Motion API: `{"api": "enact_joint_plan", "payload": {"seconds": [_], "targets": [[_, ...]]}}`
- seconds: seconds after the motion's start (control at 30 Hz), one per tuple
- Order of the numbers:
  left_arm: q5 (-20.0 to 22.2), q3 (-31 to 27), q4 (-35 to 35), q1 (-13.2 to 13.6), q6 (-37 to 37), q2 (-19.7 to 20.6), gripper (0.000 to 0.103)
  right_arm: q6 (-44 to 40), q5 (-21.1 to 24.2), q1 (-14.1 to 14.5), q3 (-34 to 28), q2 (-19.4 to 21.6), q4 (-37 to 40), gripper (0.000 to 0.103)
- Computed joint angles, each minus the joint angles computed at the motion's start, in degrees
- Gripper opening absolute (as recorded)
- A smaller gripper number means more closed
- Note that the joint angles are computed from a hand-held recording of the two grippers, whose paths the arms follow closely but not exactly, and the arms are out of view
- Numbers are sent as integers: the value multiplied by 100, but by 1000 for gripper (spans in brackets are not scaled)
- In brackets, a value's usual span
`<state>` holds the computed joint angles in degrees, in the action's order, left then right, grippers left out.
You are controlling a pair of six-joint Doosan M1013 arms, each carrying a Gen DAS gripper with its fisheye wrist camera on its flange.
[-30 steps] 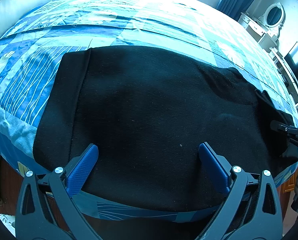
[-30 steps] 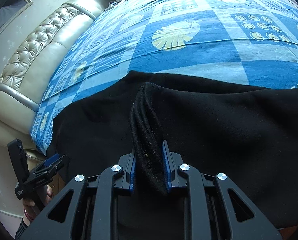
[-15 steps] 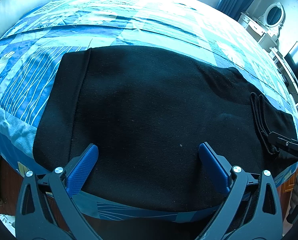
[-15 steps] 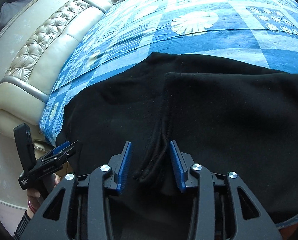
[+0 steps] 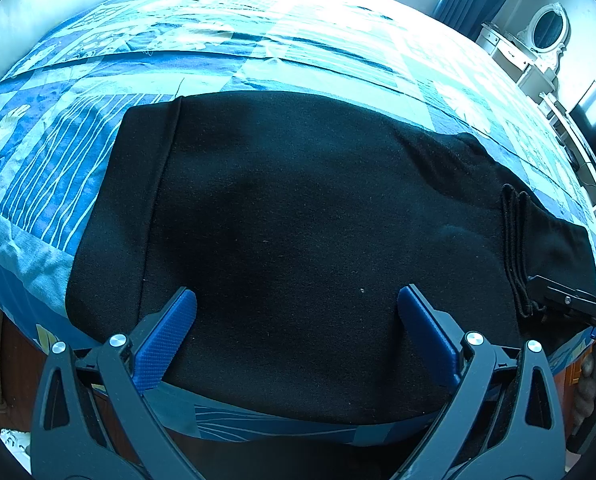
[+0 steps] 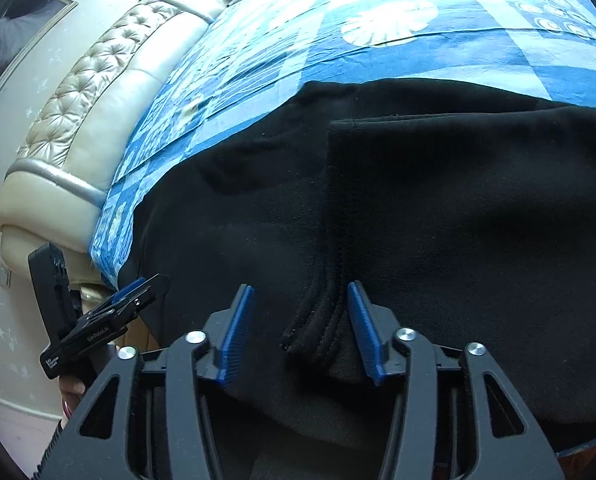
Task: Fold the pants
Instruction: 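Open the right tool to release the drawstring cords, then move the right tool to grasp the end of a pants leg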
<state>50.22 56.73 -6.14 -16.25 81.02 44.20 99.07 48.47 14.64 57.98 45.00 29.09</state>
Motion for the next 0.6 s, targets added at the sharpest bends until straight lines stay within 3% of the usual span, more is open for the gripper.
{"api": "enact_joint_plan", "payload": {"seconds": [0.13,0.23,0.3,0.4,0.53,0.6], "targets": [[1,-13,31,-5,3,8,100,-137,-167,6,87,-75,93,62],[-6,-2,-6,2,45,3,100,-743,-227,-130,270,-207,874,62],[-11,5,-11,4,61,0,100,-1046,-403,-269,511,-411,1225,62],[-8,1,-5,4,50,2,100,-1183,-877,-486,954,-820,1133,64],[-16,10,7,-2,38,-2,100,-810,-1567,-924,1642,-1383,973,67],[-13,3,16,0,23,2,100,-231,-1855,-1191,1983,-1597,752,67]]}}
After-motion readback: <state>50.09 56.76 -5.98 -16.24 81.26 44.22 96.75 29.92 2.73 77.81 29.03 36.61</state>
